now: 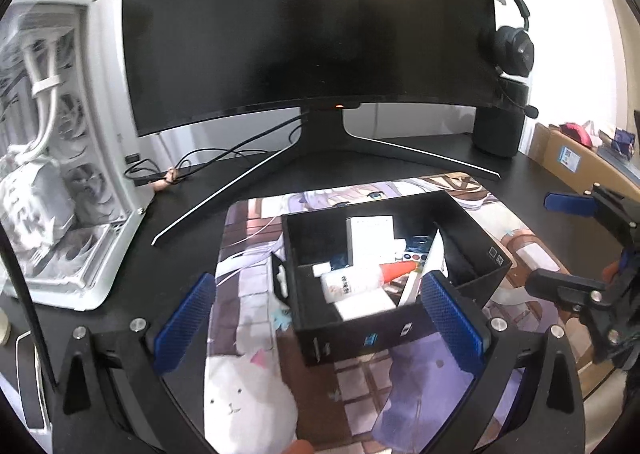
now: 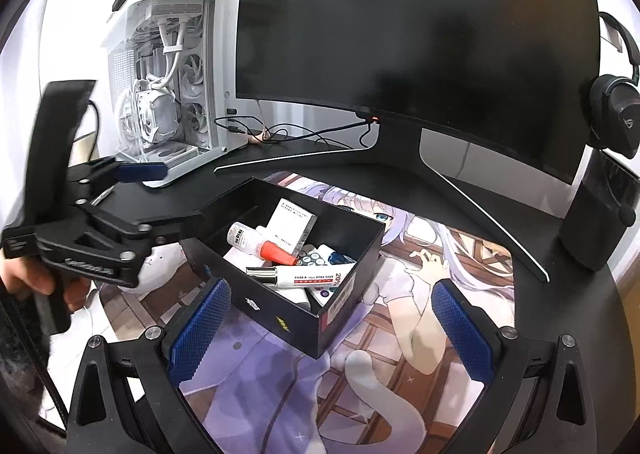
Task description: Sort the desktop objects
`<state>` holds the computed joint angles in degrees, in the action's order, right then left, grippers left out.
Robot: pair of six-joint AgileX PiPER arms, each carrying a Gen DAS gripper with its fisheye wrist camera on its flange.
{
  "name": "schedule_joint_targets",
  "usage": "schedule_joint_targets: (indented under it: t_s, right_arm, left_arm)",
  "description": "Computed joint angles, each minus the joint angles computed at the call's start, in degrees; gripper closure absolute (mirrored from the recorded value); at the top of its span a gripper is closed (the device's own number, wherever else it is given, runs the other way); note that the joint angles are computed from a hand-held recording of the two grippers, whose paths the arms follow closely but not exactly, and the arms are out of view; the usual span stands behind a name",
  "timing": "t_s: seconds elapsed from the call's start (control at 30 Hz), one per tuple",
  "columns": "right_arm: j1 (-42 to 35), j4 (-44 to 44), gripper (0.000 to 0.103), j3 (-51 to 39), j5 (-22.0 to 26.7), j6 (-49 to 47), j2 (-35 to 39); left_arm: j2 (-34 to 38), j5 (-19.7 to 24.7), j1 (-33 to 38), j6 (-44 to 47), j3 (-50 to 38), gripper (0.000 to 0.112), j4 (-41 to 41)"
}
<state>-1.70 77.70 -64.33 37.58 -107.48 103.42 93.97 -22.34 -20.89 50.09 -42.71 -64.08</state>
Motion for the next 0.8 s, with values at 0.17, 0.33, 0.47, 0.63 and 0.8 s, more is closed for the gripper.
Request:
schedule_joint_targets:
  t_s: [0.17, 0.33, 0.47, 0.63, 0.8]
  right_arm:
    - [0.98, 5.37, 0.001, 2.26, -1.87, -4.69, -0.37]
    - [1.26, 8.9, 0.001, 3.57, -2.08, -7.58, 0.02]
    - [1.7, 12.2, 0.001, 4.87, -2.97, -10.11, 0.19]
    - [1.72, 15.04, 0.001, 5.55, -3.33, -12.14, 0.61]
    - [1.7, 16.33, 0.001, 5.33, -3.35, -11.9, 1.59]
  left_arm:
    - [-1.03, -4.49, -3.14, 2.52, 2.79, 0.009, -3.32]
    - [-1.82, -6.68, -3.81, -2.27, 4.87, 0.009, -1.3]
    - [-1.58, -7.1, -3.76, -4.33, 5.36, 0.009, -0.57]
    - [-1.11, -6.66, -3.7, -7.59, 5.67, 0.009, 1.73]
    - [-0.26, -6.29, -2.76, -13.06, 6.21, 0.009, 5.27]
